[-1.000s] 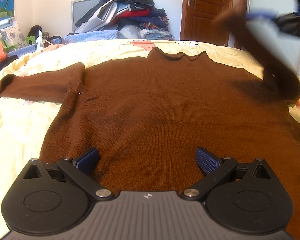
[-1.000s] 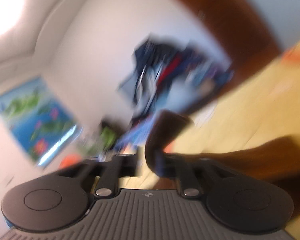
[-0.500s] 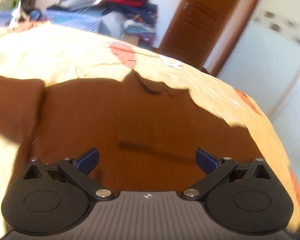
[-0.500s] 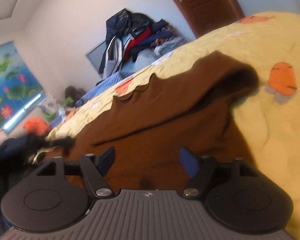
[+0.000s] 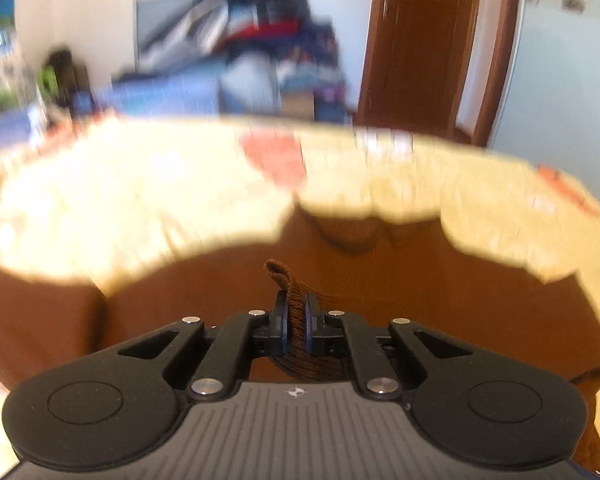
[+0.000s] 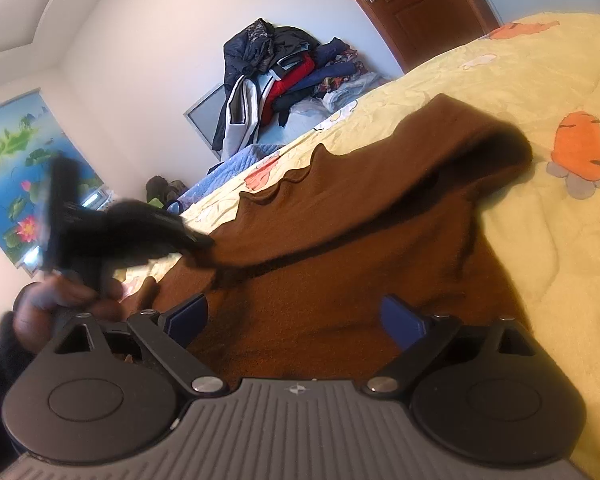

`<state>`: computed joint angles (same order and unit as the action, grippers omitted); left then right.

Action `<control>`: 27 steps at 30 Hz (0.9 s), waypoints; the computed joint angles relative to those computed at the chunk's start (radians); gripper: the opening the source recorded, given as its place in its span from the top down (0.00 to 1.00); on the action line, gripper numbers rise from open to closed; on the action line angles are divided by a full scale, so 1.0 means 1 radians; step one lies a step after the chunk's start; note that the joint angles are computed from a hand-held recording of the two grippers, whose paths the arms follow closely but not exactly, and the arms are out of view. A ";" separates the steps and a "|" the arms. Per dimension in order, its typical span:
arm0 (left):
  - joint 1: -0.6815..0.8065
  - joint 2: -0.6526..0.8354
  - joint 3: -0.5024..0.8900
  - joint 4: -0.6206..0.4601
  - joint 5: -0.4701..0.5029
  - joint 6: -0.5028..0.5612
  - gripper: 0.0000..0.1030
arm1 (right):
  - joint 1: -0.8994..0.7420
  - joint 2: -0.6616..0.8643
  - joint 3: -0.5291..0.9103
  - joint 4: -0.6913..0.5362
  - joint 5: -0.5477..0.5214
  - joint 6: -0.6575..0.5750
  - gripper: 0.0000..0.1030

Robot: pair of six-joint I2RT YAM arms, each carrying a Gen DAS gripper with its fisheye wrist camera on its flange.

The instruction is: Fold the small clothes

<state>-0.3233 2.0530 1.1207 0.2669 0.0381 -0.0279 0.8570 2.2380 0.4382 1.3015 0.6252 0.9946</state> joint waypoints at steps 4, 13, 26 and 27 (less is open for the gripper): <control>0.061 -0.022 -0.048 0.057 -0.053 0.087 0.93 | 0.000 -0.002 0.001 0.000 -0.001 -0.001 0.08; 0.131 0.035 -0.097 0.054 -0.181 0.166 0.80 | 0.000 -0.022 0.002 -0.035 -0.005 -0.008 0.07; 0.022 0.008 -0.095 0.058 -0.002 0.088 0.06 | -0.350 -0.256 0.240 -0.532 -0.303 -0.253 0.00; 0.037 0.064 -0.026 -0.021 0.013 0.076 0.06 | -0.374 -0.210 0.308 -0.616 -0.328 -0.257 0.00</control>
